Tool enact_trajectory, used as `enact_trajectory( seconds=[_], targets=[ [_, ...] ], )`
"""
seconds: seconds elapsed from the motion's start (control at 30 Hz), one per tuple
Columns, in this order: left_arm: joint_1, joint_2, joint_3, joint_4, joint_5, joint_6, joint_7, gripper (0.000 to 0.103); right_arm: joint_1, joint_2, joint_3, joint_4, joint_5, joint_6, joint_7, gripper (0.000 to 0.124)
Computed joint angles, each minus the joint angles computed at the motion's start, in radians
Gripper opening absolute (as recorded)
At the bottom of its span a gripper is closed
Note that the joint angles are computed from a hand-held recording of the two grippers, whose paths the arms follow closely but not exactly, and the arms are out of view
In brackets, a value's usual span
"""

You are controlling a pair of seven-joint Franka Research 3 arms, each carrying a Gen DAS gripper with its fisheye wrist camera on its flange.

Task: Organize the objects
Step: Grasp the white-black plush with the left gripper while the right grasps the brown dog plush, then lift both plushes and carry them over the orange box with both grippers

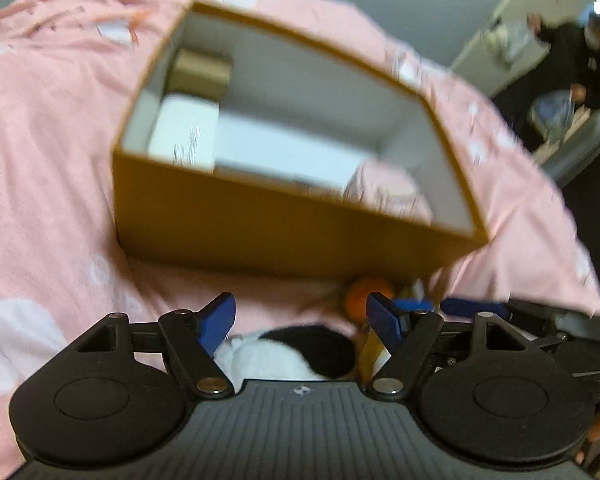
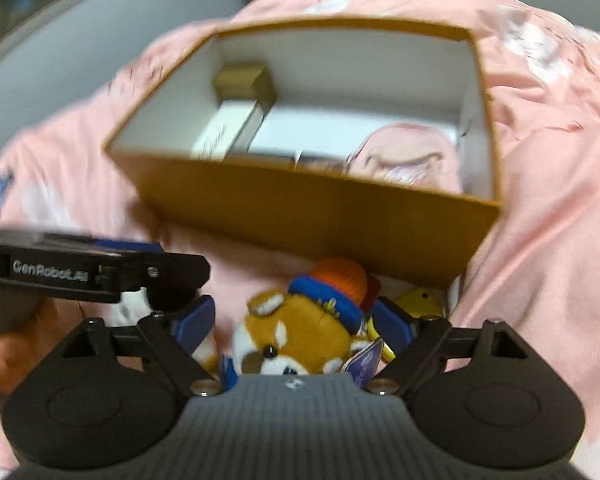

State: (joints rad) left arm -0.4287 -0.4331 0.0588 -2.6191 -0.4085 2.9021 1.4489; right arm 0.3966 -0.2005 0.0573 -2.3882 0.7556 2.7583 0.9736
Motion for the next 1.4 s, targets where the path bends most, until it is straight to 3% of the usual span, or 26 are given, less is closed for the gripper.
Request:
enact_trajectory(
  seconds=[0.07,0.23,0.37,0.5,0.6,0.83,1.0,1.27,1.4],
  targets=[
    [0.025,-0.026,-0.028,-0.01,0.019,0.028,-0.036,0.087,0.008,-0.021,-0.015,-0.01,0.073,0.014,0.001,0.087],
    [0.039,-0.106,-0.034,-0.017,0.07,-0.037,-0.115,0.084,0.017,-0.082,-0.041,-0.057,0.205,0.048,0.021,0.084],
    [0.06,-0.129,-0.039,-0.029,0.077,-0.112,-0.193,0.08,0.001,-0.099,-0.057,-0.08,0.232,0.007,0.08,0.072],
    [0.072,-0.132,-0.036,-0.06,0.068,-0.145,-0.251,0.08,0.003,-0.104,-0.084,-0.102,0.322,-0.023,0.05,0.071],
    [0.054,-0.097,-0.015,-0.053,0.031,-0.169,-0.249,0.079,-0.018,-0.081,-0.069,-0.093,0.3,-0.059,0.067,0.071],
    [0.069,-0.057,-0.042,-0.033,-0.008,-0.216,-0.286,0.083,-0.04,-0.026,-0.041,-0.049,0.232,-0.141,0.106,0.071],
    [0.049,-0.025,-0.041,-0.064,-0.075,-0.119,-0.276,0.085,-0.042,-0.01,-0.033,-0.053,0.253,-0.149,0.103,0.071],
    [0.026,0.047,-0.04,-0.039,-0.115,-0.053,-0.241,0.08,-0.029,0.037,-0.011,-0.038,0.305,-0.107,0.055,0.074],
    [0.03,0.04,-0.045,-0.039,-0.111,-0.057,-0.227,0.076,-0.022,0.021,-0.003,-0.053,0.322,-0.079,0.012,0.062]
  ],
)
